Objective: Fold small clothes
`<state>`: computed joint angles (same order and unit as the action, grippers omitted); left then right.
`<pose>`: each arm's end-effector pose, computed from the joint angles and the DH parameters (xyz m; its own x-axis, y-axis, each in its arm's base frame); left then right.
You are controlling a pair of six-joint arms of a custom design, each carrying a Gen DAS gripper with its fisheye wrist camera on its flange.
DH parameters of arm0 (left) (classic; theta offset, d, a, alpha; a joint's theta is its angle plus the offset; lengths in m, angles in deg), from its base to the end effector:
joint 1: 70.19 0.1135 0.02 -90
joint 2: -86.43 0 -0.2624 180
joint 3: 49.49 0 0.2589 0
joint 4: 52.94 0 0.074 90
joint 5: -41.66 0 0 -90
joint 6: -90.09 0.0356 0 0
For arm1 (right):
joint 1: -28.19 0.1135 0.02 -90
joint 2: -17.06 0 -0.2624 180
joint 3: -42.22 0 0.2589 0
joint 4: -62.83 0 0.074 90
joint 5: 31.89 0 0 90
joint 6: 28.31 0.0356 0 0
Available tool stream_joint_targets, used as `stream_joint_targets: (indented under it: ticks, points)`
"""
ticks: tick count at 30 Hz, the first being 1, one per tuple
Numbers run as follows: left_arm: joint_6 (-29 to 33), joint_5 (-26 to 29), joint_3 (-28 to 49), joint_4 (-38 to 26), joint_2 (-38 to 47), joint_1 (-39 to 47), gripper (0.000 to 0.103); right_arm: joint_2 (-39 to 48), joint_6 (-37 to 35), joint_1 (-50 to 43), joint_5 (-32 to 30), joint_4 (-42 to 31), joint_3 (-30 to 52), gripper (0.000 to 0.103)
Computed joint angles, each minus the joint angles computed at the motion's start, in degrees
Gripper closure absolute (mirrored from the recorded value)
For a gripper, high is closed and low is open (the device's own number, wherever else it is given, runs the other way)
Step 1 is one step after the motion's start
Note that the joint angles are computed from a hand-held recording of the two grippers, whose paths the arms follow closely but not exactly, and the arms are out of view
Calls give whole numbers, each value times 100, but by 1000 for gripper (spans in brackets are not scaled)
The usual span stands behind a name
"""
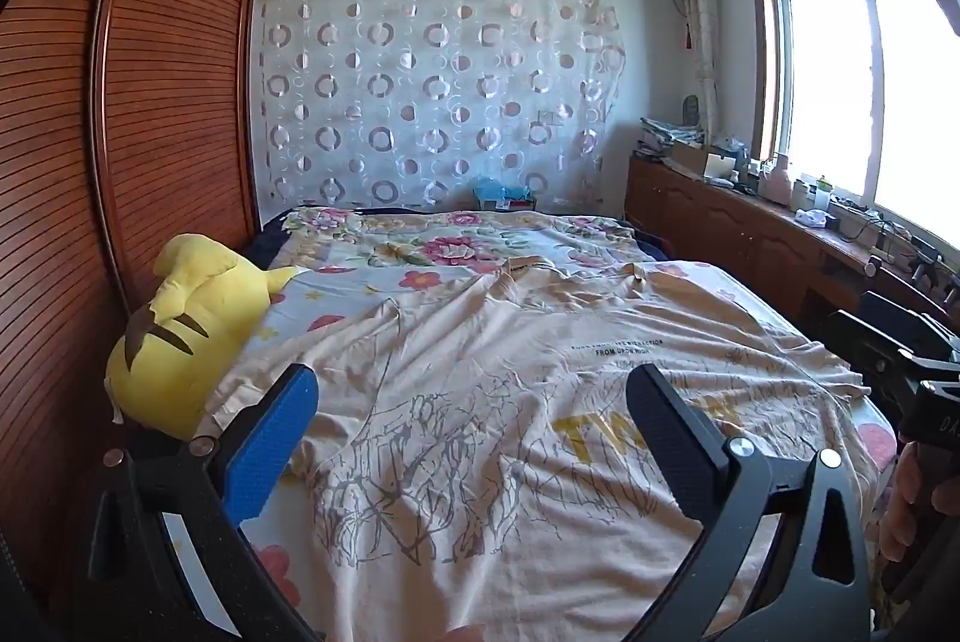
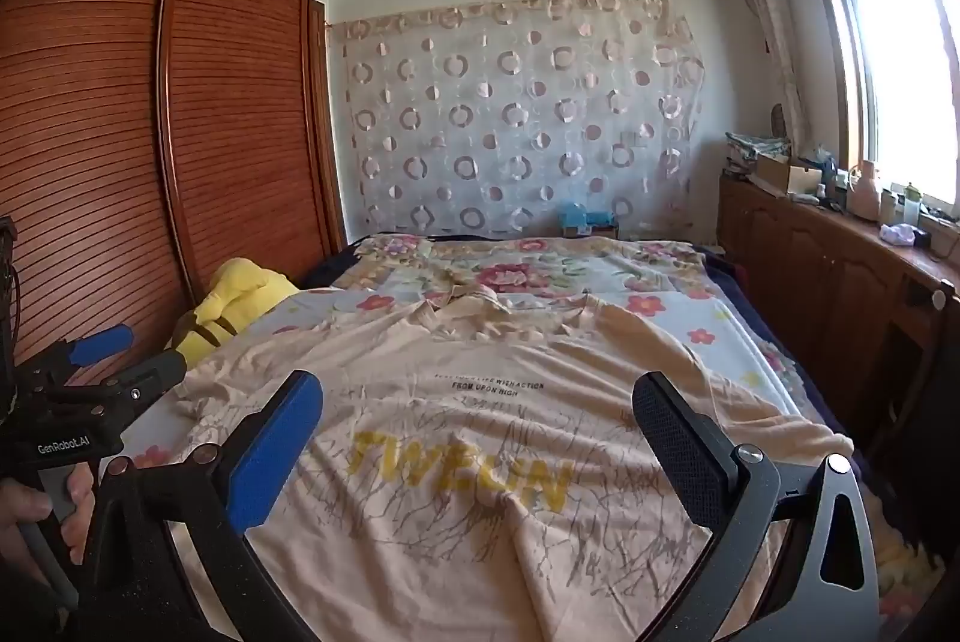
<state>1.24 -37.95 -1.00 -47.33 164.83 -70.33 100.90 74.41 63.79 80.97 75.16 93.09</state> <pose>0.2910 -0.0071 0.1966 -0.4081 0.0207 -0.9127 0.1750 0.9830 -0.0559 0.2593 0.1686 0.1958 -0.3326 0.0114 -0.9430 -0.1718 0.9825 0.0725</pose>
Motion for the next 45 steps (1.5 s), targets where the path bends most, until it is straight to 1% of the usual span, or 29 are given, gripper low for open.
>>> stream_joint_targets:
  ticks: [3, 9, 10, 14, 16, 17, 45]
  points:
    - [-21, -25, -42, 113, 1, -3, 0, -1, -21, -1, 0, 0, -1, 0]
    - [14, -45, -21, 68, 7, -9, 0, -43, -82, 19, 44, -18, -21, 0]
    - [17, -47, -17, 71, 15, -9, 0, 84, -47, -28, -17, -71, 127, 0]
    - [18, -35, -9, 48, 9, -5, 0, 53, -28, 3, 19, -137, 149, 0]
    - [66, 86, 25, -48, -42, 128, 0, 27, -13, 29, 42, -191, 167, 0]
    - [75, 90, 27, -36, -30, 129, 0, 80, -37, -39, -31, -62, 102, 0]
    - [65, 6, -2, 18, -24, 63, 0, 91, 38, 10, 2, -49, 62, 0]
